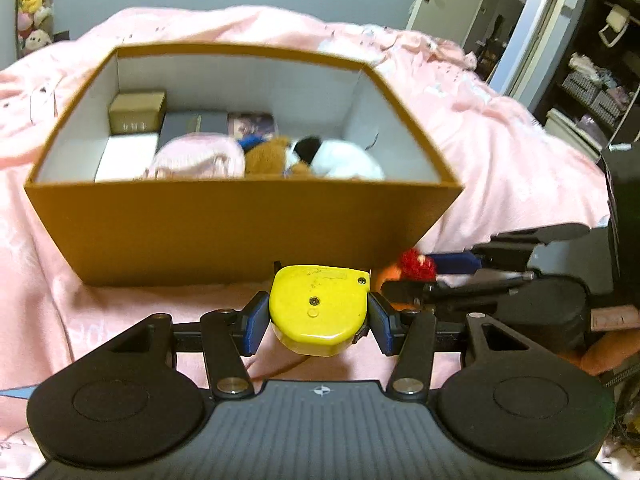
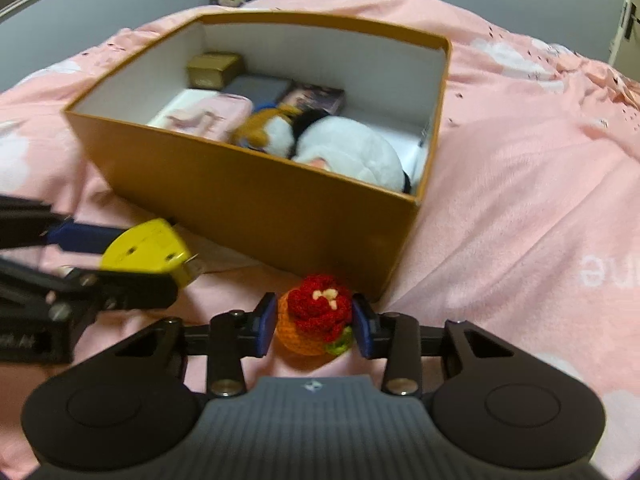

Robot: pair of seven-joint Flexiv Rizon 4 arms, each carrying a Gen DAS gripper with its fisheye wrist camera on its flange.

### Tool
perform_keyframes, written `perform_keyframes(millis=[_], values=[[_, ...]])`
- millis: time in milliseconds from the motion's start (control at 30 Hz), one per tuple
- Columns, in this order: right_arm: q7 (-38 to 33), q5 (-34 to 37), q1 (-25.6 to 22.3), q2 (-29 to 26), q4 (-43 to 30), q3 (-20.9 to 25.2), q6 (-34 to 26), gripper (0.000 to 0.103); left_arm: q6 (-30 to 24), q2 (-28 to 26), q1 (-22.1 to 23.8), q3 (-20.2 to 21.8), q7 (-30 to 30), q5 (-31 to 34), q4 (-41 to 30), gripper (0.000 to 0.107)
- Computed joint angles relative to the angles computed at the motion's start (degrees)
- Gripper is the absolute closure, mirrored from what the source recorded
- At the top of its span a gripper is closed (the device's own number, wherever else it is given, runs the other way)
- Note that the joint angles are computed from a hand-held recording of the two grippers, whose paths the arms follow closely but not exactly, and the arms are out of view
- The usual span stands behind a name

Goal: Organize objects
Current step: 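Grasp the yellow tape measure with the left gripper while the right grasps the crocheted strawberry, then lower the tape measure and strawberry into the orange box and open both grippers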

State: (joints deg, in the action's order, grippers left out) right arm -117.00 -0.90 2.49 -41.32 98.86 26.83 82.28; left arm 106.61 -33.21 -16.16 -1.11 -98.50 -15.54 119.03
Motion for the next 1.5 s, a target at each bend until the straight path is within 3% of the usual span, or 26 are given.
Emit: perform_keyframes(millis=[300,467,633,733,900,1000,1100,1300,1500], values=[[-14.59,4.82,-10.62,5.11,2.78,12.86,-0.38,0.062,5.22,3.50,5.72,-5.47,-1.90,4.26,1.04,0.047],[-22.23,8.54,-13.82,5.45,0.08,17.87,-0.87,0.062,3.69,4.20,3.75,-2.78,-1.75,2.07,-1.77,0.047],[-22.64,8.10,-7.22,3.91,-5.10,11.93,1.32,0.062,0.41,1.89,0.85,1.22,0.21,-1.34,-7.50,0.047],[-21.12,6.36,-3.56,1.94,-9.16,8.09,0.73,0.062,-0.87,-0.67,2.22,0.48,1.14,-1.57,-11.18,0.047],[-19.62,2.06,1.12,-2.38,-15.89,2.95,-0.65,0.062,-6.40,-4.94,15.83,-13.21,3.59,2.35,-16.61,0.047],[-19.96,-0.04,2.97,-5.51,-20.64,1.12,-3.21,0.062,-9.32,-7.28,15.53,-12.00,5.18,2.20,-20.53,0.047],[-21.84,-1.69,4.79,-8.69,-25.16,-0.34,-5.63,0.062,-12.18,-9.75,17.21,-13.67,7.59,1.61,-23.89,0.047],[-27.22,-3.00,7.32,-12.55,-31.34,-2.08,-10.35,0.062,-20.80,-13.52,13.85,-8.48,10.47,-0.52,-31.72,0.047],[-30.81,-3.19,10.60,-15.15,-36.75,-6.05,-16.52,0.062,-25.68,-16.11,13.26,-7.66,11.16,-3.10,-35.26,0.047]])
